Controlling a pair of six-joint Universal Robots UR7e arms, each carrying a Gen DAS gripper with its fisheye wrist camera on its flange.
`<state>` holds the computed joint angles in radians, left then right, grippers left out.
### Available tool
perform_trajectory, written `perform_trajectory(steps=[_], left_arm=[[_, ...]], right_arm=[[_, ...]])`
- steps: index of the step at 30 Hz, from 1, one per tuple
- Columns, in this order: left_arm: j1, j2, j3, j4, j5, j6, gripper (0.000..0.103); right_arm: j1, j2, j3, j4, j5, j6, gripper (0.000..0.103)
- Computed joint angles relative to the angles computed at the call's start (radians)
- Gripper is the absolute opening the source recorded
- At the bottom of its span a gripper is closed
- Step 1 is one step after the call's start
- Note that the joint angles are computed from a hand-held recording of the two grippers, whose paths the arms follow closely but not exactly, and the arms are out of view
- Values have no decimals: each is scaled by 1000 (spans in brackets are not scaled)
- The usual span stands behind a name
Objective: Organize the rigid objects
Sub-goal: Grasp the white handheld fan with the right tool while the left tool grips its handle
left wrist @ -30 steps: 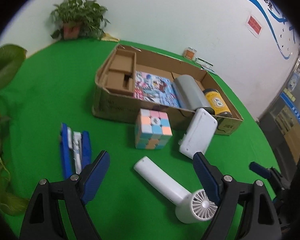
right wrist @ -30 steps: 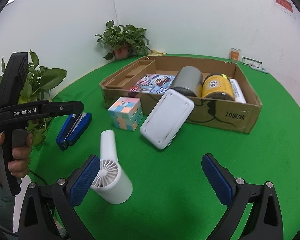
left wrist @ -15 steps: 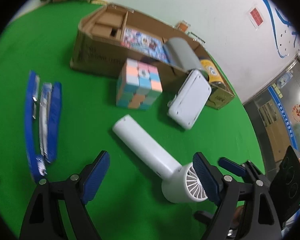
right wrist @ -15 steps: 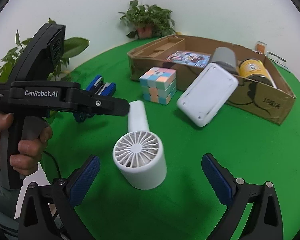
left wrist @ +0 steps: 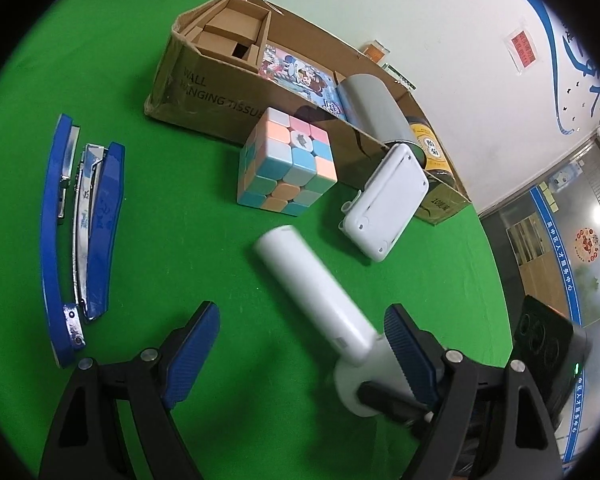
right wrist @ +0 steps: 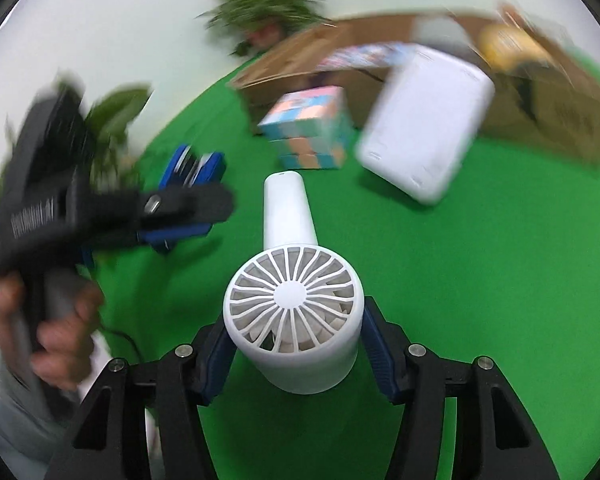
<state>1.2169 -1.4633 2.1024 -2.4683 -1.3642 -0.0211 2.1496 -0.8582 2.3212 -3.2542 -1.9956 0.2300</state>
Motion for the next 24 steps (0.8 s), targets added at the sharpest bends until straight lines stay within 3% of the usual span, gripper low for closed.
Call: perform_trajectory(steps=[5, 7, 12, 17, 24], left_arm=[[-8, 18, -14, 11, -9, 1, 84], [-11, 29, -21, 11, -13, -8, 84], [-20, 50, -32, 24, -10, -4, 84], [-23, 72, -46, 34, -19, 1, 84], [-23, 99, -65, 54, -1, -3, 84]], right_arm=[[-92, -67, 83, -82, 113, 159, 57], [-106, -79, 106, -117, 105, 191, 71], [-77, -105, 101, -98, 9, 161, 75], [-48, -107, 79, -68, -28, 51, 79], [-42, -106, 87, -24, 59, 48, 79]])
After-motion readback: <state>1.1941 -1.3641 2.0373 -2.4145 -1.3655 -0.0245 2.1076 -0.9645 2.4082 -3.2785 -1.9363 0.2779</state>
